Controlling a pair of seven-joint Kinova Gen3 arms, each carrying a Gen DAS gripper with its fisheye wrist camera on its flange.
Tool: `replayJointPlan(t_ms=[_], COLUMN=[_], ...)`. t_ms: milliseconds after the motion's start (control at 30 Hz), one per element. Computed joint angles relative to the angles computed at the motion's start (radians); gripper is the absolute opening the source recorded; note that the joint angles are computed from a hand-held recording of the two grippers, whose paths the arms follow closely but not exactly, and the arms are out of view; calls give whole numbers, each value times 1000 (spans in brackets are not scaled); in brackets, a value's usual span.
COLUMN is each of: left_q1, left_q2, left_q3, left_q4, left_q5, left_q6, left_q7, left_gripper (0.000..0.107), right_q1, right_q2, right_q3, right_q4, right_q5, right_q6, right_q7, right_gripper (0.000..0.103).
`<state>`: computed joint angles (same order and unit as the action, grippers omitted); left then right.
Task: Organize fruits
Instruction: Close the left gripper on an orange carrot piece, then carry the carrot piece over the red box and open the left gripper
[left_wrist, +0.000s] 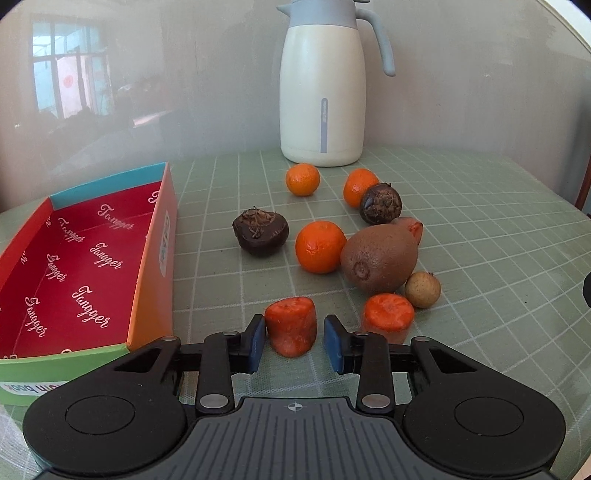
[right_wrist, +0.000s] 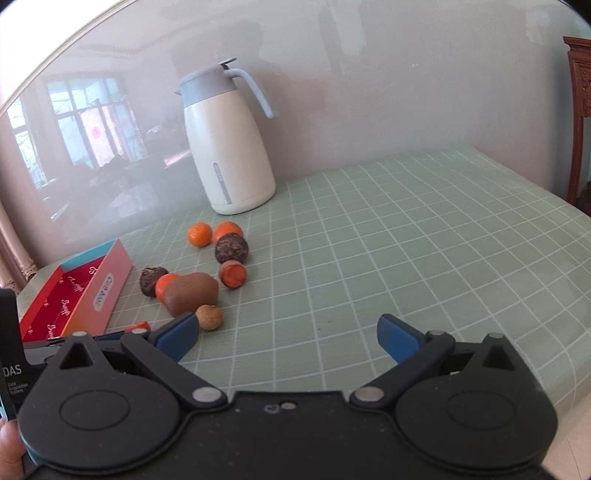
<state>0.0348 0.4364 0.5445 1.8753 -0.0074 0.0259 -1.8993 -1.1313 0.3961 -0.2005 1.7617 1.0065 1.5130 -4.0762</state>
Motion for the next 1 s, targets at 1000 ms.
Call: replayJointPlan(t_ms=[1000], left_q1=[40], left_q2=[-8], left_q3=[-44], left_q4=[29], left_q5=[-85], left_q6=[-60], left_q7=[102], left_gripper=[31], right_q1=[26], right_q2=[58], right_q3=[48], right_q4=[-126], right_q5=[-169], right_q6=[85], right_q7=[125], right_gripper=[103])
